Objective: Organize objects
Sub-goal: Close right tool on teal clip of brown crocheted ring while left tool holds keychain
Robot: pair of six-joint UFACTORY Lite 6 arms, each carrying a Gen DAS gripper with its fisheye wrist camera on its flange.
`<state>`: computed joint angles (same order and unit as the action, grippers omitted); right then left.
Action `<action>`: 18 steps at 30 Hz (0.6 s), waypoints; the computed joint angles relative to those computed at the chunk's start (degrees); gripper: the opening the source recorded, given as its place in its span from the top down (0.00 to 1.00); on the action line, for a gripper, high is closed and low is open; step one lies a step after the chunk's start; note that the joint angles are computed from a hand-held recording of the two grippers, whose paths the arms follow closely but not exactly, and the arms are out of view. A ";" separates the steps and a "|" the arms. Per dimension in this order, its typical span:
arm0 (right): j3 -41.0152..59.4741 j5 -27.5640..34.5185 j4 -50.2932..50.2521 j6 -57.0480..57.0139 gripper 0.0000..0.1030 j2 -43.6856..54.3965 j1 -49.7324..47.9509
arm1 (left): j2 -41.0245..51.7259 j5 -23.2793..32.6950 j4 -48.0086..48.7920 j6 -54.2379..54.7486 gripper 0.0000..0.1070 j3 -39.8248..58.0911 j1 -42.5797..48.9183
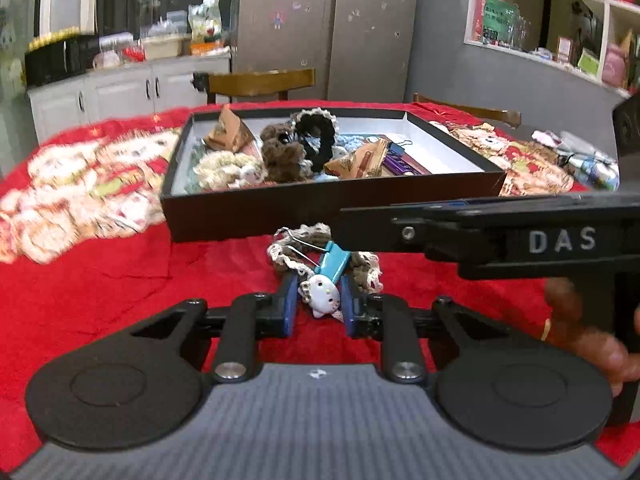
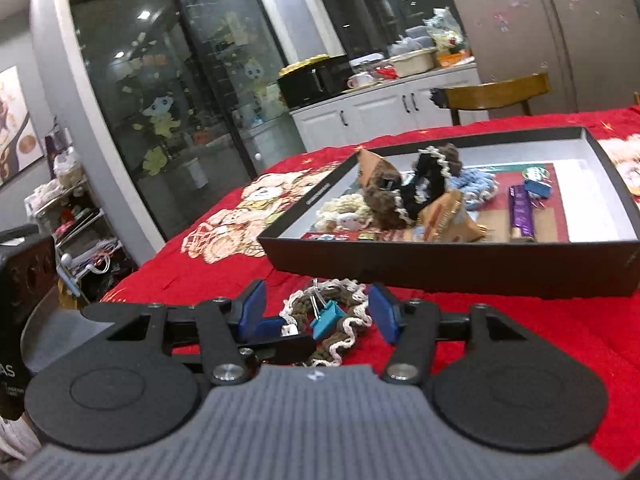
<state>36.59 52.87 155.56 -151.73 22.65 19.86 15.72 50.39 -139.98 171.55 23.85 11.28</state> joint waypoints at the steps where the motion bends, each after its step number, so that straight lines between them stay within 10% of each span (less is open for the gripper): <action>1: 0.21 -0.51 0.46 -1.05 0.48 0.02 0.41 | -0.46 0.81 -1.59 2.17 0.75 -0.88 -0.16; 18: 11.23 -12.62 -5.90 2.71 0.49 6.78 1.36 | 2.13 -0.44 3.30 -1.53 0.75 1.32 1.88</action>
<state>47.82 40.25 149.66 -149.02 29.43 21.22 17.86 49.95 -136.68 170.02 25.16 13.15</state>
